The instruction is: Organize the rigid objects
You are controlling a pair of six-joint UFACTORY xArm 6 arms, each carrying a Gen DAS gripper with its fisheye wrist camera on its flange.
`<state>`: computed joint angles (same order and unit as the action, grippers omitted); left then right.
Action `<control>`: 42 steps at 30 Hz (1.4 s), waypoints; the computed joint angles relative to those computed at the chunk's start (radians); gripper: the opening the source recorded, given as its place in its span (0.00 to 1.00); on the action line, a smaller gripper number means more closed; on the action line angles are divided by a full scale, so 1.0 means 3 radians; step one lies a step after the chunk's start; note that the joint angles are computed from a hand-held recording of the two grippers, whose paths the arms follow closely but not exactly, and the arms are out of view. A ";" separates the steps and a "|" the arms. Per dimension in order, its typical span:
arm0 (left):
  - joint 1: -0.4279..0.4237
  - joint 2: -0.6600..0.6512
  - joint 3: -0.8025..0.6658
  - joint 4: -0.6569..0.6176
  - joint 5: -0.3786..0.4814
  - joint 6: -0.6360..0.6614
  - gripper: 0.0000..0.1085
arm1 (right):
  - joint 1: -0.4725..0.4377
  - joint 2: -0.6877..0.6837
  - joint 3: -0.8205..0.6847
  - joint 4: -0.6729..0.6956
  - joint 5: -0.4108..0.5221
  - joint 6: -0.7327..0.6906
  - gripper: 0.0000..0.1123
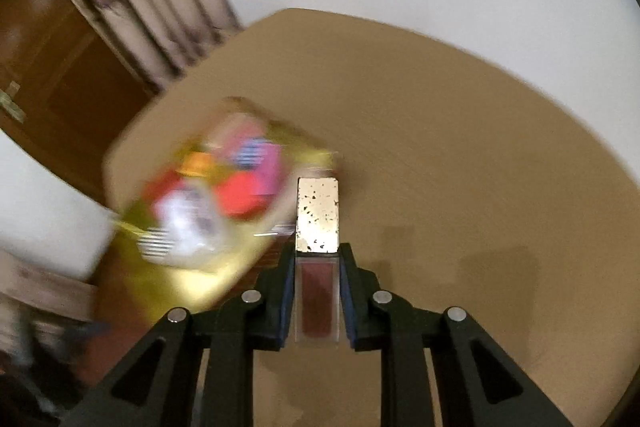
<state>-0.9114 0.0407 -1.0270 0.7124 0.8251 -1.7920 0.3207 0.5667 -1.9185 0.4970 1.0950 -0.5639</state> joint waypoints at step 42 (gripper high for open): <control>-0.0056 -0.0721 0.0516 0.0391 0.0376 -0.0360 0.93 | 0.0964 -0.1412 0.2618 0.1270 -0.2559 0.0171 0.22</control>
<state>-0.9282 -0.1757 -0.8723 0.8296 0.9379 -1.9001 0.6098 0.1430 -1.1331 0.8780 0.3274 -0.5125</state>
